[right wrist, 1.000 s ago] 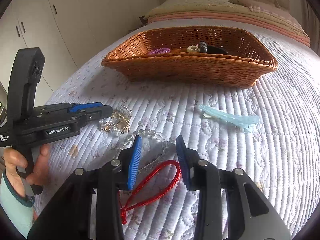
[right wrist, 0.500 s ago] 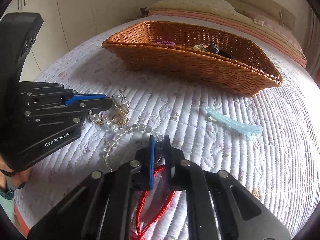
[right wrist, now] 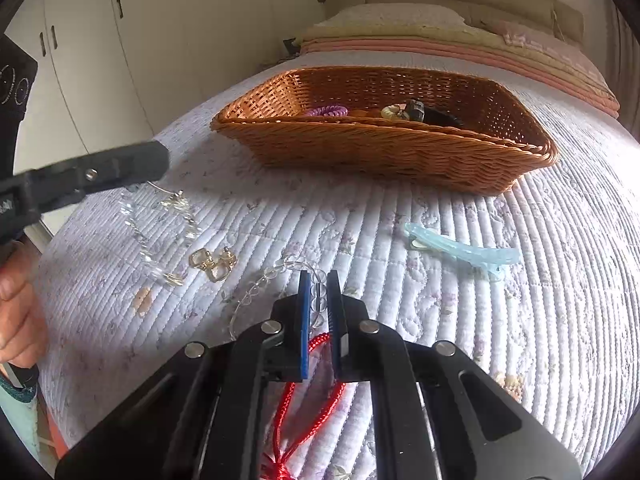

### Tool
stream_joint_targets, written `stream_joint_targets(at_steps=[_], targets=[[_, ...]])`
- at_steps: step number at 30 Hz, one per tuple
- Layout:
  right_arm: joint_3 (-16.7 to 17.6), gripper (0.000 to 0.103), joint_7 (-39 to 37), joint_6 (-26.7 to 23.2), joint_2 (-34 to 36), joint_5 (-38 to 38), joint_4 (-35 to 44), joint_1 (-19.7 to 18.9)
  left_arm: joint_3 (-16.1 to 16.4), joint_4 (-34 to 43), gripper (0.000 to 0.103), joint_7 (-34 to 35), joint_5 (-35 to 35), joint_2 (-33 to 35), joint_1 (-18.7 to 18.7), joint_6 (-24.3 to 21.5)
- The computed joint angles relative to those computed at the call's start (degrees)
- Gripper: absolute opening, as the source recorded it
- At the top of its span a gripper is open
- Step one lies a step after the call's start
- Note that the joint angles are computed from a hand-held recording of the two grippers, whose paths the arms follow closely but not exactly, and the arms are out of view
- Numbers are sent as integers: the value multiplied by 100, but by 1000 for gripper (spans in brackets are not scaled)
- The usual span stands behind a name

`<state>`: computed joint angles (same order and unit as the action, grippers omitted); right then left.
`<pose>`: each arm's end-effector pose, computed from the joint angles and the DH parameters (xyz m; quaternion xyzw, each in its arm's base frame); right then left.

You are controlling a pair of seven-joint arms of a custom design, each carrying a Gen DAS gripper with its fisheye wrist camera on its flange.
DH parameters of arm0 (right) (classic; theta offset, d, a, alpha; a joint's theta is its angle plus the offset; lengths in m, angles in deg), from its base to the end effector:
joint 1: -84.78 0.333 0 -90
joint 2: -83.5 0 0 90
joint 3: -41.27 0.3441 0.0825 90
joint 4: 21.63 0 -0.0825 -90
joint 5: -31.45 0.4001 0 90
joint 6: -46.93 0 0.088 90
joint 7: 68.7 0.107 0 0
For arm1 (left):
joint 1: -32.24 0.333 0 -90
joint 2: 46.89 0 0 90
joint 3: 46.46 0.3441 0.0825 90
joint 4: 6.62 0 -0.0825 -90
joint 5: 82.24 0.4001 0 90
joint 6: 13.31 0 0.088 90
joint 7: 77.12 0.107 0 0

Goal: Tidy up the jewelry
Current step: 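Grasp the clear beaded bracelet with the right tool while the left tool grasps a silver chain charm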

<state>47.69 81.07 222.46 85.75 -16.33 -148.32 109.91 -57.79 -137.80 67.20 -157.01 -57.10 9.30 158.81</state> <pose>0.4645 0.3535 0.4568 -0.7381 0.5375 -0.1827 0.3646 0.4642 -0.2371 0.5073 -0.5111 0.7160 -0.4641 0.1038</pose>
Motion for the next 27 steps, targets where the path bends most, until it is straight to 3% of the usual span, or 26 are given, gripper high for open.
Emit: stream_joint_targets(at_steps=[4,8,11,14,16,19,23,25,27], targets=[[8,6,-59,6,-9,87,-25,-1,-5,-303,6,63,-261,-276,-49,171],[-4,6,39,-50,8,37,8,8,-270,-792,7,-1567,1169,-228,348,489],[-12,6,110,-89,5,-18,18,9,-790,-1150,7,-3124,2789,-186,1072,521],[-4,6,94,-135,19,16,34,5,-636,-1243,8,-3348,3099,-247,1030,268],[3,7,82,-180,18,26,40,12,-854,-1354,10,-3888,3813,-362,1315,234],[6,7,118,-249,28,-42,66,24,-925,-1505,24,-4330,4443,-513,1479,148],[45,7,-209,-249,56,300,52,20,-854,-1623,34,-4662,4951,-603,1415,183],[56,8,-366,-217,61,499,33,16,-845,-1608,34,-4853,5235,-573,1451,179],[71,8,-573,-212,75,727,24,15,-1068,-1530,34,-5266,5760,-508,1747,131]])
